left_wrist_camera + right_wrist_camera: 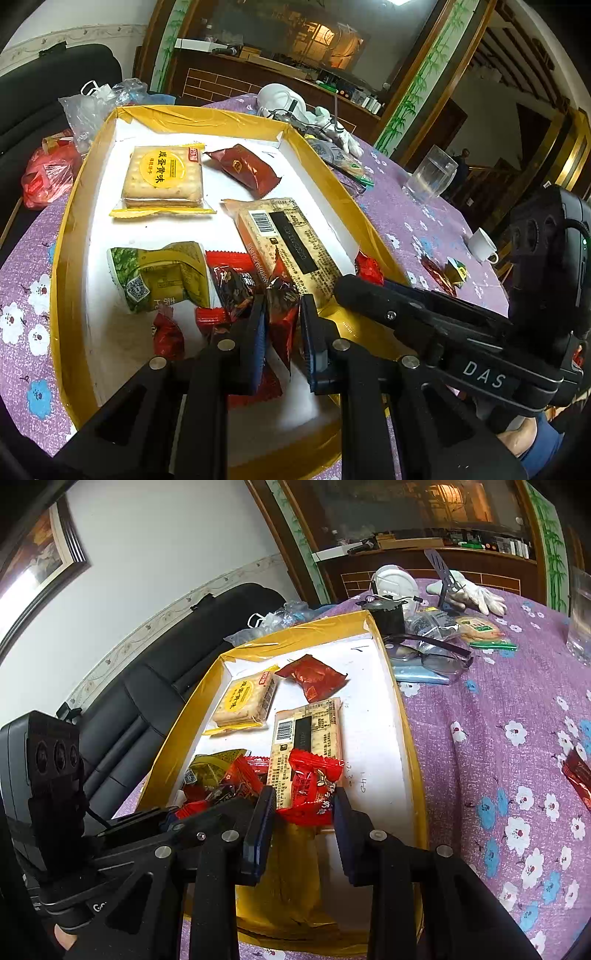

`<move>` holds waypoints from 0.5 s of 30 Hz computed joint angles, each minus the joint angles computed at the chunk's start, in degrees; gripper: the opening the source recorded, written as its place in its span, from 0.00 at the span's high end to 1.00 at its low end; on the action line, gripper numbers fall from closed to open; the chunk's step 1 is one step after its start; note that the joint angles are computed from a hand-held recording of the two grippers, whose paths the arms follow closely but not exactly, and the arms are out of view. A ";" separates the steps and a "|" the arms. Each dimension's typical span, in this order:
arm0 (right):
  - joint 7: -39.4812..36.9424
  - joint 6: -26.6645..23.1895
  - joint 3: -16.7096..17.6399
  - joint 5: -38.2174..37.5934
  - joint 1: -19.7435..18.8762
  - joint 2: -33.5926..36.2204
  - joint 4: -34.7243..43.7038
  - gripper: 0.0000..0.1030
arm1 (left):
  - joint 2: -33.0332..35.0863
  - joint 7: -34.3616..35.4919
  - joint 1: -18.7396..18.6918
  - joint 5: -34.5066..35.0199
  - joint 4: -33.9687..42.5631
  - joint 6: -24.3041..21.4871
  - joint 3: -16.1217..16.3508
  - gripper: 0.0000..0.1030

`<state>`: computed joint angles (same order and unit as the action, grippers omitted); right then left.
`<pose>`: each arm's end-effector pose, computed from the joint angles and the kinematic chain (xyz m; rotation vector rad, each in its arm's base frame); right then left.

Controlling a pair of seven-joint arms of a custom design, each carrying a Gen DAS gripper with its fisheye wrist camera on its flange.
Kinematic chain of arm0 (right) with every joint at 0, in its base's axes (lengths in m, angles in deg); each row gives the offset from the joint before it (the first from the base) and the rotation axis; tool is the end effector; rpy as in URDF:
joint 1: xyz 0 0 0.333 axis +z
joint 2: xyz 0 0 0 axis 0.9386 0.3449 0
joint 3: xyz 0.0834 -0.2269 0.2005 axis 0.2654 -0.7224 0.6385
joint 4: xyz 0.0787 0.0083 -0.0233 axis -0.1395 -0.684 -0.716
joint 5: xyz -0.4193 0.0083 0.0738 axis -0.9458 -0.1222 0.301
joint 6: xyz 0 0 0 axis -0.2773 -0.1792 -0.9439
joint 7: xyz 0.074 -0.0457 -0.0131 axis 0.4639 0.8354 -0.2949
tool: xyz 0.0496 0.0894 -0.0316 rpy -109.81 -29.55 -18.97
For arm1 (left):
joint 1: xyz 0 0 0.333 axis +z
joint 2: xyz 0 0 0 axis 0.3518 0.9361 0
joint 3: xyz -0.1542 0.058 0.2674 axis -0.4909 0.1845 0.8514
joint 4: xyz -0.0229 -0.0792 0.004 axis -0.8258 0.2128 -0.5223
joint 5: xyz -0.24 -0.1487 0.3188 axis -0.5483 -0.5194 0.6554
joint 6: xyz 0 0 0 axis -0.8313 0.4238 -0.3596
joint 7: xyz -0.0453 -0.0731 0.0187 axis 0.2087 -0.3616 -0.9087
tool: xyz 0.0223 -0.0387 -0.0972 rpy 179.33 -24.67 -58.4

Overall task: Organize snacks
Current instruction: 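Carry both red candies over the white box and open both grippers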

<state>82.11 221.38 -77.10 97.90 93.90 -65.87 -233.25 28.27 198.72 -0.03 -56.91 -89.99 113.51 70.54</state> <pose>0.4817 0.0686 0.3988 -1.6762 1.6193 -0.2863 0.4850 -0.2544 0.3902 -1.7003 2.1877 -1.2260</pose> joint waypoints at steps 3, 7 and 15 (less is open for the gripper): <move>-0.84 -0.82 -0.41 1.01 -0.02 -0.17 0.12 0.67 | -0.12 0.24 -0.15 -0.32 -0.21 0.93 -0.09 0.87; -0.91 -0.59 0.12 1.51 -0.61 -0.43 0.04 0.67 | -0.24 -1.61 -0.41 1.05 -0.74 2.86 -0.30 0.86; 1.18 0.16 0.17 -0.87 -0.38 -0.69 -0.30 0.67 | -0.13 -9.23 -0.80 7.72 -1.95 6.16 -0.17 0.84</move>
